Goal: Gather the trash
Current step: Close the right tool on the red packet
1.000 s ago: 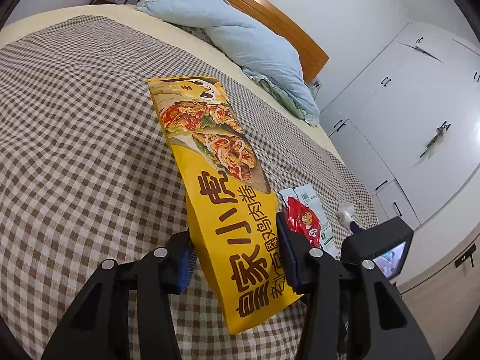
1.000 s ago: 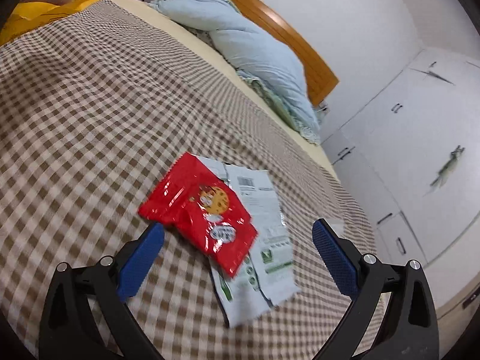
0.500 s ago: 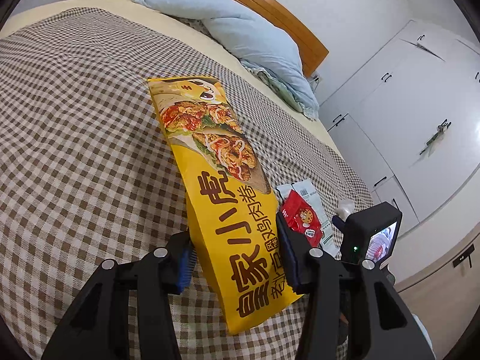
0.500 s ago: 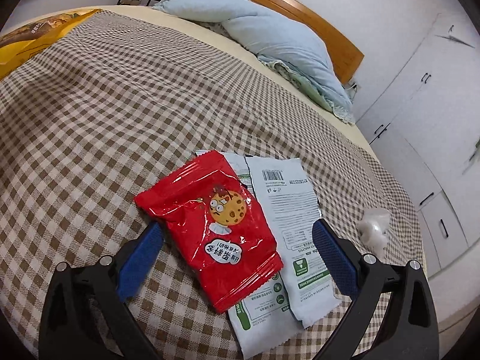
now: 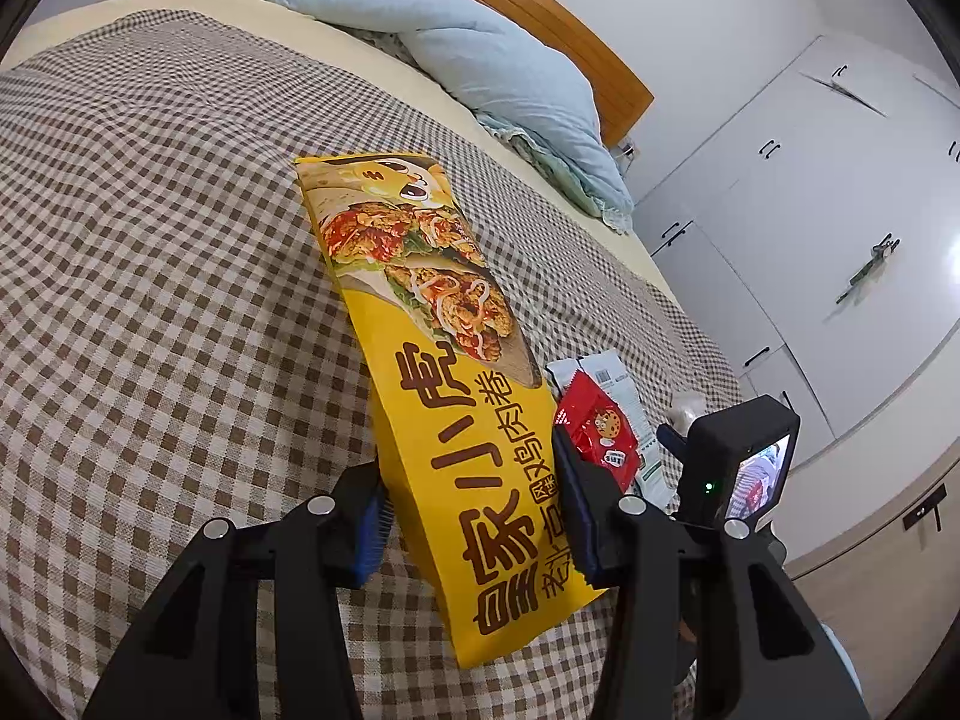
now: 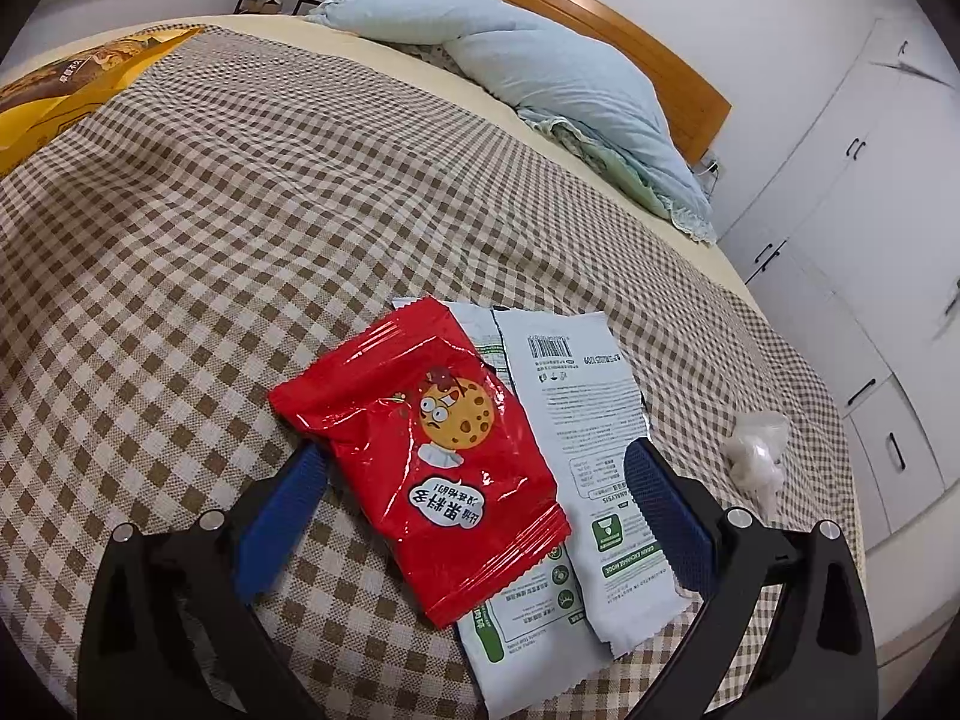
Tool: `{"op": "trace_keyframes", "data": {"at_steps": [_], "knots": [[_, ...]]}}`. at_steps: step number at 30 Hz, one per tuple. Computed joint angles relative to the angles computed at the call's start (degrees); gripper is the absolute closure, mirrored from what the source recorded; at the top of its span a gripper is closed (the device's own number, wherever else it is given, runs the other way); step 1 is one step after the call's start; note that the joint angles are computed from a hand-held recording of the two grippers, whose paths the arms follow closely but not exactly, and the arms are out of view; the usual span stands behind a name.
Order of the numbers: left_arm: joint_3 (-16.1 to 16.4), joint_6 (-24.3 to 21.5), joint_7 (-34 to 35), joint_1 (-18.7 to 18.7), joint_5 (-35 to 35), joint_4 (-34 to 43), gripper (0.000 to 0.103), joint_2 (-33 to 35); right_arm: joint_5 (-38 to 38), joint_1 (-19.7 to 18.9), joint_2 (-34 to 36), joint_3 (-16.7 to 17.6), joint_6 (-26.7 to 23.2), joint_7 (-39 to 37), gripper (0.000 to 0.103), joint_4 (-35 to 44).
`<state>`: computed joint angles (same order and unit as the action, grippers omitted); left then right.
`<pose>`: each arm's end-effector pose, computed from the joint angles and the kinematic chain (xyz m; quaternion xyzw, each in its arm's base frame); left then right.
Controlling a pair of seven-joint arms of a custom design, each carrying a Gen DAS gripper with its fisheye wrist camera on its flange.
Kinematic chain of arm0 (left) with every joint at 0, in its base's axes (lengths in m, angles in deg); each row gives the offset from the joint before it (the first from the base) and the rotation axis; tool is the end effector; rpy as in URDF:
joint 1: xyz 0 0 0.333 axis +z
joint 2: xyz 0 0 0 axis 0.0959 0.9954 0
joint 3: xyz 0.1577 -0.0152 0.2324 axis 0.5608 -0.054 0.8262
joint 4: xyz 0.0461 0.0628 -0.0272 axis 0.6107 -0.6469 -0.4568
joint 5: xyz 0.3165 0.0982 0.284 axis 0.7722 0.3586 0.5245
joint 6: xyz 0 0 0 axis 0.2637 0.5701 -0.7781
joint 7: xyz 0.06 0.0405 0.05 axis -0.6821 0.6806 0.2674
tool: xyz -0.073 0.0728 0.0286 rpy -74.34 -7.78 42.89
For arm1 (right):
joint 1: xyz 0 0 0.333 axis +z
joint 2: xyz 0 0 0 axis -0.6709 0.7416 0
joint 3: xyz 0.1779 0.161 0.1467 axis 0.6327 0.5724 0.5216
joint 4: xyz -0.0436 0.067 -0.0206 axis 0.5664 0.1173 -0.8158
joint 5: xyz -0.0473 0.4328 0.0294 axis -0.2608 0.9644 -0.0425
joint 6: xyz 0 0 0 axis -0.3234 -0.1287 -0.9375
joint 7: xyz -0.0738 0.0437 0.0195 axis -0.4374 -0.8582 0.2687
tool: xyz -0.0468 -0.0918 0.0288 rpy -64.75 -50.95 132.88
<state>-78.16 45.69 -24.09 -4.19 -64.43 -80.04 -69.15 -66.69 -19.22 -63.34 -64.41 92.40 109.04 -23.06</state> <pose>0.3568 -0.3099 0.7574 -0.8194 0.3336 -0.4396 0.1549 0.5285 0.3263 0.7218 -0.8701 0.2521 -0.3389 0.2541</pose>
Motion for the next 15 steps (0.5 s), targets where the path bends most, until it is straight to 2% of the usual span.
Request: {"op": "trace_keyframes", "data": {"at_steps": [5,8,10,12,13,15], "knots": [[0.3,0.5,0.1,-0.2,-0.2,-0.6,0.058,-0.4,2.1,0.0,0.5,-0.3,-1.2,-0.9,0.009,1.0],[0.3,0.6,0.0,-0.2,-0.3,-0.9,0.058,-0.8,4.0,0.2,-0.4,-0.4,-0.5,-3.8,0.022,-0.1],[0.2,0.4,-0.2,-0.1,-0.4,-1.0,0.058,-1.0,4.6,0.5,-1.6,-0.2,0.8,-6.1,0.039,-1.9],[0.1,0.4,-0.2,-0.2,-0.5,-1.0,0.058,-1.0,4.3,0.7,-2.6,0.0,2.0,-7.5,0.048,-3.5],[0.0,0.3,-0.3,-0.1,-0.5,-0.9,0.058,-1.0,3.9,0.8,-3.0,0.2,2.6,-7.9,0.052,-4.2],[0.1,0.5,-0.2,-0.2,-0.6,-1.0,0.058,-1.1,3.8,0.8,-3.3,0.4,2.7,-8.0,0.054,-4.6]]}}
